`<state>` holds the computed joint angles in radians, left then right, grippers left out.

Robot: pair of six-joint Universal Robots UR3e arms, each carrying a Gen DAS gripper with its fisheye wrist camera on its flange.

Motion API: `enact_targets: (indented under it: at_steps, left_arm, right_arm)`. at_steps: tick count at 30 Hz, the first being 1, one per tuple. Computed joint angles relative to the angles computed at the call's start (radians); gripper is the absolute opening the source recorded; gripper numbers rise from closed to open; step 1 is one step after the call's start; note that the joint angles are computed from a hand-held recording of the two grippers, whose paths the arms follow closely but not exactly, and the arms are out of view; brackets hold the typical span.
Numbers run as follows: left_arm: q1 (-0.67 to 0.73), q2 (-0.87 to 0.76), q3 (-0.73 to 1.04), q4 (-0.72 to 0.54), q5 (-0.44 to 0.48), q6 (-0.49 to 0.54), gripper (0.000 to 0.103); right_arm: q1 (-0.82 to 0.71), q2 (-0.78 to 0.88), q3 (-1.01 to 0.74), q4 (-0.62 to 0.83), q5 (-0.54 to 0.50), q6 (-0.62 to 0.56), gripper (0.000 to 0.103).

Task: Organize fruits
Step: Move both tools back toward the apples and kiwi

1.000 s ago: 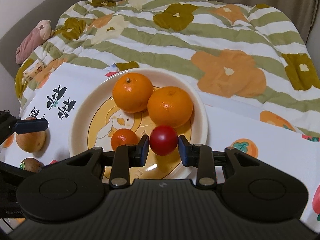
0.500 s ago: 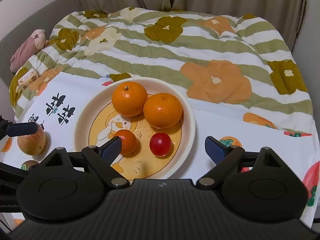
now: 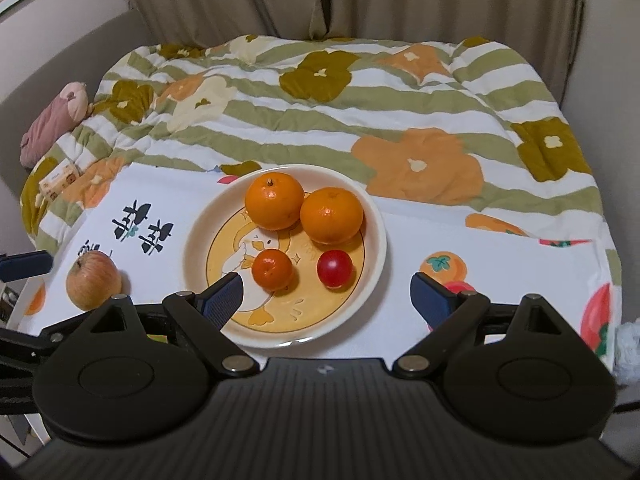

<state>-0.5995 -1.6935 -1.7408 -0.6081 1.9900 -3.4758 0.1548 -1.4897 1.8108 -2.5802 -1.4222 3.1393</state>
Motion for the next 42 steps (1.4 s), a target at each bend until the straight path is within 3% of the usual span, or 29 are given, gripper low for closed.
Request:
enact_targets:
  at_steps: [5,12,23,29,35,42]
  left_arm:
    - [-0.022,0.103,-0.088,0.023,0.019,0.016,0.1]
    - [0.002,0.306,-0.249,0.047,-0.019,0.063,0.102]
    - [0.116,0.581,-0.428,0.019,-0.138,0.224,0.103]
    - [0.296,0.766,-0.524,-0.059,-0.314,0.384,0.103]
    - [0.601,0.972,-0.64,-0.185,-0.592,0.639,0.102]
    - [0.894,1.083,-0.744,-0.35,-0.847,0.956,0.093]
  right_arm:
    - [0.037,-0.11,0.059,0.02,-0.052,0.077,0.103]
    - [0.196,-0.221,0.09,0.061,-0.226,0.223,0.103]
    - [0.501,-0.152,-0.024,0.157,-0.502,0.475,0.103]
    - [0.614,-0.068,-0.097,0.202,-0.576,0.614,0.103]
    - [0.683,0.015,-0.138,0.217,-0.584,0.741,0.103]
    - [0.73,0.135,-0.148,0.156,-0.61,0.874,0.103]
